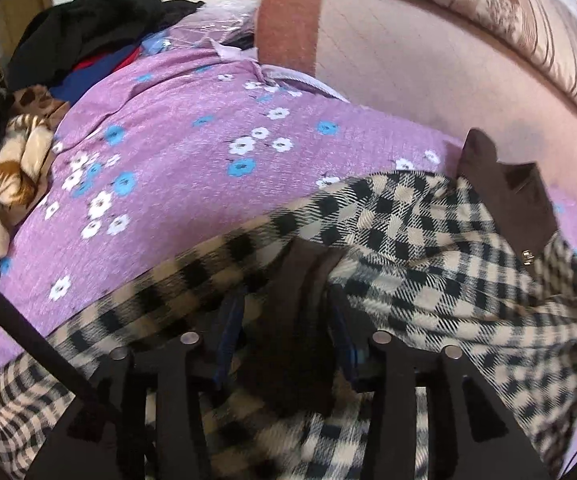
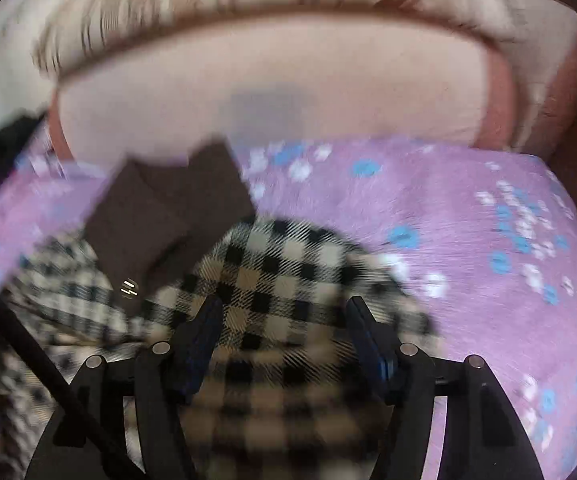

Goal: Fold large clothes

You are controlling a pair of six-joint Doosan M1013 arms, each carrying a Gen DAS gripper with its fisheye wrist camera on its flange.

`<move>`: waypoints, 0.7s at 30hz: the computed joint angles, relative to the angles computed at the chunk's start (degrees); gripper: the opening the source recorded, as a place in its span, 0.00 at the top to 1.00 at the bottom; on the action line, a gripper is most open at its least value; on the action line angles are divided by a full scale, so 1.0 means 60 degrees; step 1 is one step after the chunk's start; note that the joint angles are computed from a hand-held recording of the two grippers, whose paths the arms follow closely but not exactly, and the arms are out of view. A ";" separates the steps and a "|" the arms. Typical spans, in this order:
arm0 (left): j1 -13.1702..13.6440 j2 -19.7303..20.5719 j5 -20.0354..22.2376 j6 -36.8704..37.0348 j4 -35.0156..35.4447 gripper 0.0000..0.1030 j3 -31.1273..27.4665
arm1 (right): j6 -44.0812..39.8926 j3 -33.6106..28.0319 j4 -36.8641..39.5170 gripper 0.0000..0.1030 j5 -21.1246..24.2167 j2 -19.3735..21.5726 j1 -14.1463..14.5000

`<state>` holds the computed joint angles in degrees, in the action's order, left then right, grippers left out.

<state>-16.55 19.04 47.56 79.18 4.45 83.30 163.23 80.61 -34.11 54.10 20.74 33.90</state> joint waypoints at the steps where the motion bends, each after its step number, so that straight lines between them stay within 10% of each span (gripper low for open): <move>1: 0.0069 -0.0132 -0.0013 0.0088 -0.0183 0.57 0.0091 | 0.0390 0.0375 -0.0201 0.33 -0.0203 -0.0324 0.0068; 12: 0.0532 -0.2540 -0.0070 0.1788 -0.2207 0.40 0.2268 | 0.0941 0.1950 0.0314 0.37 -0.0851 -0.1287 0.0653; 16: 0.0461 -0.2998 -0.0681 0.1516 -0.1605 0.40 0.2903 | 0.0388 0.1176 0.0700 0.35 0.1362 -0.0482 0.0571; 21: 0.0661 -0.2958 -0.1050 0.1568 -0.1339 0.40 0.3084 | 0.1177 0.0795 -0.0238 0.41 0.2011 -0.0693 0.1117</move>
